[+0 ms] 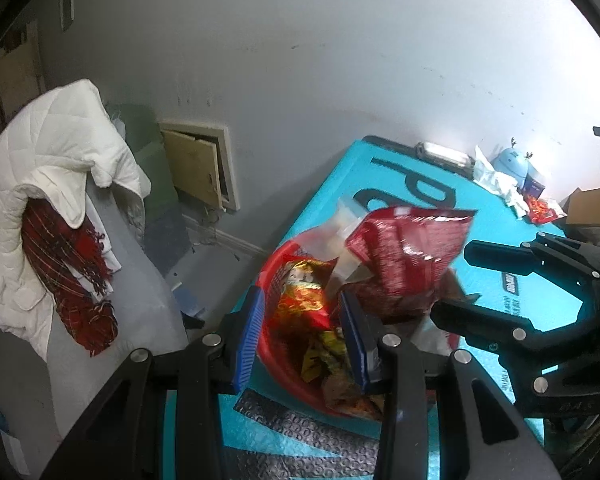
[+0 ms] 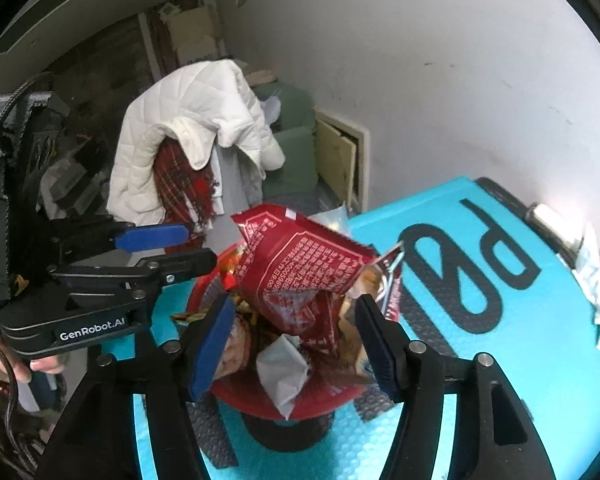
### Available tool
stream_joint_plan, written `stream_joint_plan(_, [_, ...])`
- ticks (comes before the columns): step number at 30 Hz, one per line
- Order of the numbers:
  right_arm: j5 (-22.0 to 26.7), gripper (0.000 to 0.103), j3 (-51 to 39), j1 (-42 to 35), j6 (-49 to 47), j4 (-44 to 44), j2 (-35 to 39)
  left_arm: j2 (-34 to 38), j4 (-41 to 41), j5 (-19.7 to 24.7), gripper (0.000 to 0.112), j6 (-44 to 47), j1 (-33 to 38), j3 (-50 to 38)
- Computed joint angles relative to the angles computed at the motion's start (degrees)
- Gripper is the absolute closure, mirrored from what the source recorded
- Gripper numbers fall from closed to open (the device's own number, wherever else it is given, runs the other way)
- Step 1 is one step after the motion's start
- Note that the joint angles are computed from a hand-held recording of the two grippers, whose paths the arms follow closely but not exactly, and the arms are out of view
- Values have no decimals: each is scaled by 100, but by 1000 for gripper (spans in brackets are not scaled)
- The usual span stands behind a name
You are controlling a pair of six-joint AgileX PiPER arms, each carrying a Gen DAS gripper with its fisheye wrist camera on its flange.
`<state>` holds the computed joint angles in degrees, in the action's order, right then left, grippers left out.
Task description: Organize snacks
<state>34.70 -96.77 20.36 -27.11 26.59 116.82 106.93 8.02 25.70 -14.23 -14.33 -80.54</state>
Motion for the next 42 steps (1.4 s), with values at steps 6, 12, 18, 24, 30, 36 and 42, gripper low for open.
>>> stream_joint_plan(6, [-355, 40, 536, 16, 14, -57, -611, -510, 787, -72, 75, -785, -266, 277])
stream_joint_plan(12, [-794, 37, 1142, 56, 110, -120, -1336, -1095, 1710, -88, 75, -1735, -576, 595])
stream_joint_plan(18, [-1303, 33, 1876, 157, 263, -283, -2148, -1584, 2213, -6, 74, -2301, -847, 906])
stream_joint_plan(24, [-1730, 26, 2580, 340, 785, -844, -2889, -2199, 3407, -65, 39, -3636, -1207, 1518])
stream_joint_plan(30, [-2246, 12, 3351, 566, 2137, -2100, -3605, -2674, 4210, 368, 32, -4504, -1740, 1846])
stream_joint_plan(36, [-2347, 8, 3983, 418, 1547, -1170, -4122, -2996, 4805, 893, 29, -5368, -2354, 2165])
stream_joint_plan(42, [-2171, 8, 4272, 311, 1182, -732, -4192, -3015, 5078, 1254, 29, -6199, -2815, 2455])
